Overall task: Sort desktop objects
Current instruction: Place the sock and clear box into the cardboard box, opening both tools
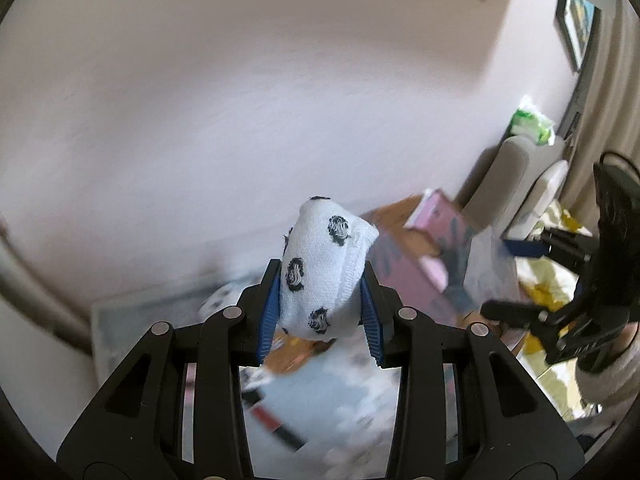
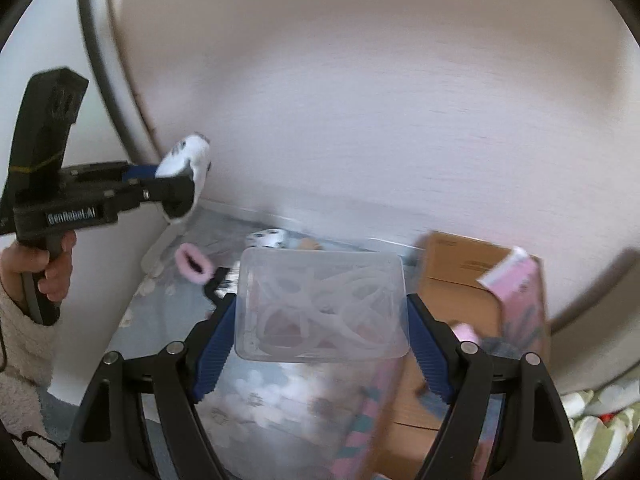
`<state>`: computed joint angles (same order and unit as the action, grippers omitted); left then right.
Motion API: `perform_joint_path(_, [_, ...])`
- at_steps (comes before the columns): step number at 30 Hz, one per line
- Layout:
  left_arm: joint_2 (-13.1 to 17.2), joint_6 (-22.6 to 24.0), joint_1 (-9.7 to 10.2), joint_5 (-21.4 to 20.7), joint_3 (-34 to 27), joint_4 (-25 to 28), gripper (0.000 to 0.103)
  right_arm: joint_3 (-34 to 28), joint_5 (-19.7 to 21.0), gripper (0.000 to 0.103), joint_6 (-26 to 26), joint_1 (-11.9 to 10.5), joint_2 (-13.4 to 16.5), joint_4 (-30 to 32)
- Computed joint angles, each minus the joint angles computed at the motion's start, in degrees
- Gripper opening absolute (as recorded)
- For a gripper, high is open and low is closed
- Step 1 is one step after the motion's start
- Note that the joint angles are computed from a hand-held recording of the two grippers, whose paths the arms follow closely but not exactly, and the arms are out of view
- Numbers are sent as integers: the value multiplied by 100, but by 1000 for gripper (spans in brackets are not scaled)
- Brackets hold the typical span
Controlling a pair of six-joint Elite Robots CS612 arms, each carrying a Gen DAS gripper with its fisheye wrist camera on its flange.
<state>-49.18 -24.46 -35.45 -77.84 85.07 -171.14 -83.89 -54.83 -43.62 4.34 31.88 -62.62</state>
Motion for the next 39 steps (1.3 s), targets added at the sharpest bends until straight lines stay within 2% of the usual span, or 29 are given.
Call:
perform_joint_path(9, [707, 238, -160, -417, -1311, 507, 33, 211, -176, 77, 64, -352, -72, -77])
perform_joint_path(21, [2078, 260, -333, -953, -3503, 2155, 33, 286, -574, 77, -82, -664, 80, 485])
perform_joint_path(25, [2293, 250, -368, -1012, -3806, 2404, 33, 241, -580, 77, -150, -712, 133, 639])
perform_joint_path(33, [2488, 313, -442, -876, -4119, 2691, 34, 264, -526, 77, -336, -720, 181, 744])
perform_joint_path(35, [2508, 197, -448, -804, -4177, 2812, 38, 316, -474, 78, -329, -712, 163, 793])
perform_joint_path(36, [2538, 84, -433, -855, -4258, 2967, 51, 380, -477, 78, -283, -698, 137, 847])
perform_joint_path(37, [2558, -48, -423, -856, -4325, 3124, 84, 432, -479, 78, -267, -690, 117, 914])
perform_joint_path(38, [2554, -148, -423, -791, -4326, 3177, 101, 481, -493, 79, -268, -678, 101, 987])
perform_joint_path(39, [2507, -226, -428, -695, -4219, 3025, 103, 458, -475, 83, -228, -676, 133, 933])
